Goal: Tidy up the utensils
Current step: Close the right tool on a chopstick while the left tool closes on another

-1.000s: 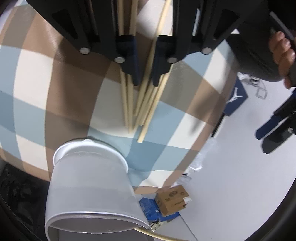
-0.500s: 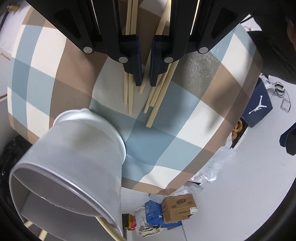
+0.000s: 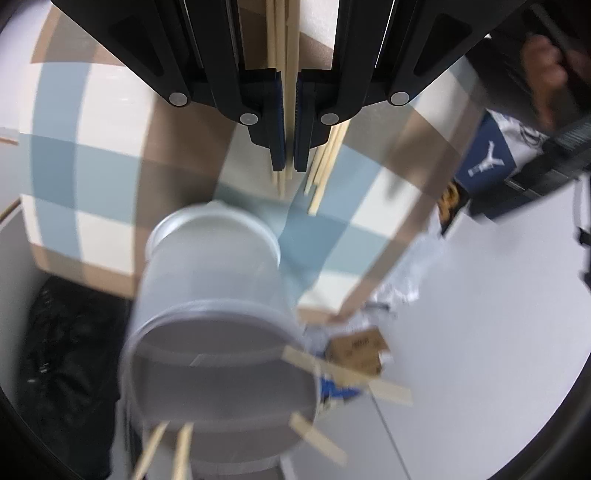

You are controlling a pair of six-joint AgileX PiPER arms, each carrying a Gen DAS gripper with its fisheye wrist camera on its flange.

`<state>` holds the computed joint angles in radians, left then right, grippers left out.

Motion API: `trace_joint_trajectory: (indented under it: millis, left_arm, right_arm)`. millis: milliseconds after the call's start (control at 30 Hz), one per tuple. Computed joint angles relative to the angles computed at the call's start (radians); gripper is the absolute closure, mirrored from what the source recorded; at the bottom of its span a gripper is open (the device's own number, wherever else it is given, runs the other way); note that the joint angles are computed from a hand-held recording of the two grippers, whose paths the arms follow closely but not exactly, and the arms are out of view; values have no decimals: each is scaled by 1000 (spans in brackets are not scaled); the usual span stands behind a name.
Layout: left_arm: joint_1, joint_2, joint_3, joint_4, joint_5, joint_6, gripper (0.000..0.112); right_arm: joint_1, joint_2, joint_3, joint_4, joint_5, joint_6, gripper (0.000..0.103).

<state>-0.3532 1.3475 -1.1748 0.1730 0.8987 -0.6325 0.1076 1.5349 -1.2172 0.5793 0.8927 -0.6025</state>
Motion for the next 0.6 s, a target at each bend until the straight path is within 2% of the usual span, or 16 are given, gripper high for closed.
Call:
trace_joint_trajectory:
  millis: [133,367,567,600]
  left_arm:
    - [-38,95,-91,-17,68,36,35]
    - [-71,208,-215,-22,157,56,35]
    - [-65,312,-303,-38,209,69,47]
    - [-65,323,-312,-33,218,63,53]
  right_arm:
    - [-122,-59,-3,150,55,-111,99]
    - [-277,-75,-61,305,138,-221,99]
    - [-342,-85,-43,389,161,-277,99]
    - [-355,-91,-44,397,174,-275,99]
